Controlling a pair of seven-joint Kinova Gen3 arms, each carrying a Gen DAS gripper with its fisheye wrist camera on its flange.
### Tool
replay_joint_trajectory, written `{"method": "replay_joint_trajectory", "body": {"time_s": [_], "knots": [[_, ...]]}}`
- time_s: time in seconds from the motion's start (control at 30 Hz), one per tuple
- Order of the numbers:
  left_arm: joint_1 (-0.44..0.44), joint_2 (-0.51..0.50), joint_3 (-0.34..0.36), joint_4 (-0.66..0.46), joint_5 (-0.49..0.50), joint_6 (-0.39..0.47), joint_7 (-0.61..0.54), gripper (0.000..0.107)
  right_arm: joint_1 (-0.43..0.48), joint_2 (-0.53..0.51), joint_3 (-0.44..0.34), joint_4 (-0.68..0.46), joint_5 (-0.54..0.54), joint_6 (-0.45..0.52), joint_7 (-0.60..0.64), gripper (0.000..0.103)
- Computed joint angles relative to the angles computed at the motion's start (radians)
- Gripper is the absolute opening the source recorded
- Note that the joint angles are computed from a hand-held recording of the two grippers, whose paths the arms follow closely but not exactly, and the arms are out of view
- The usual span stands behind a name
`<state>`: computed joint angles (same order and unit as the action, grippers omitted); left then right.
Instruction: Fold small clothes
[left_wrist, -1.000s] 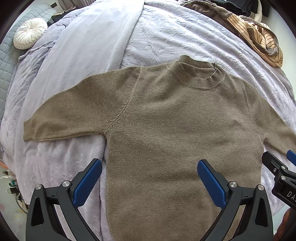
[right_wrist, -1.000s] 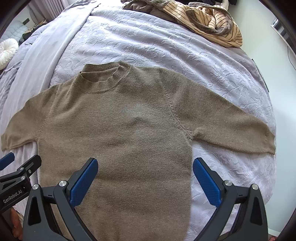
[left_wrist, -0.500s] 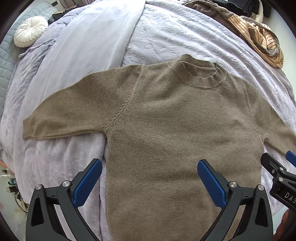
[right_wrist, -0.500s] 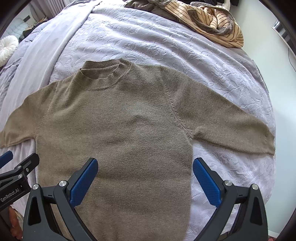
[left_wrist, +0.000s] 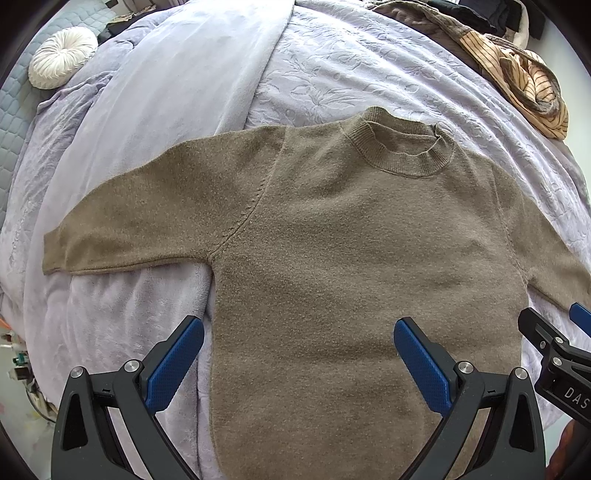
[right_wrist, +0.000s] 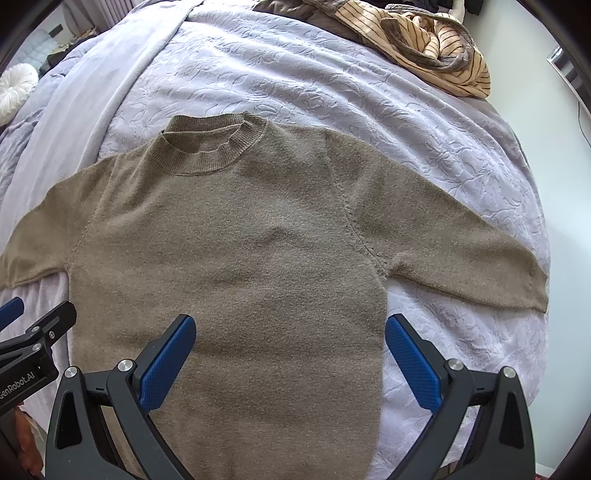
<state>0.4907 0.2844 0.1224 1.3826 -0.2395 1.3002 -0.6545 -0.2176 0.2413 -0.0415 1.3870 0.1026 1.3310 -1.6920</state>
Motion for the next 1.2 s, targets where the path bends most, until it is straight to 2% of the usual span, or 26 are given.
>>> {"method": "replay_joint_trajectory", "body": {"time_s": [0.2, 0.3, 0.37, 0.57, 0.93, 1.2], "knots": [[-0.025, 0.025, 0.004, -0.04, 0.057, 0.055, -0.043, 0.103, -0.001, 0.0, 0.0, 0.002, 0.003, -0.003, -0.003, 0.102], [-0.026, 0.027, 0.001, -0.039, 0.067, 0.052, -0.05, 0.103, -0.001, 0.002, 0.0, 0.003, 0.002, -0.004, -0.003, 0.102], [-0.033, 0.025, 0.002, -0.033, 0.081, 0.045, -0.054, 0.103, -0.001, 0.002, -0.001, 0.004, 0.0, -0.005, -0.002, 0.102], [-0.011, 0.02, -0.007, -0.015, 0.035, 0.03, -0.03, 0.103, -0.001, 0.0, -0.001, 0.023, 0.0, -0.017, -0.002, 0.102], [-0.043, 0.006, -0.001, 0.02, 0.085, -0.005, -0.054, 0.103, -0.019, 0.002, -0.004, 0.029, 0.025, -0.019, -0.015, 0.102], [-0.039, -0.013, -0.002, 0.05, 0.063, -0.036, -0.044, 0.103, -0.029, -0.002, -0.008, 0.035, 0.029, -0.026, -0.027, 0.102]]}}
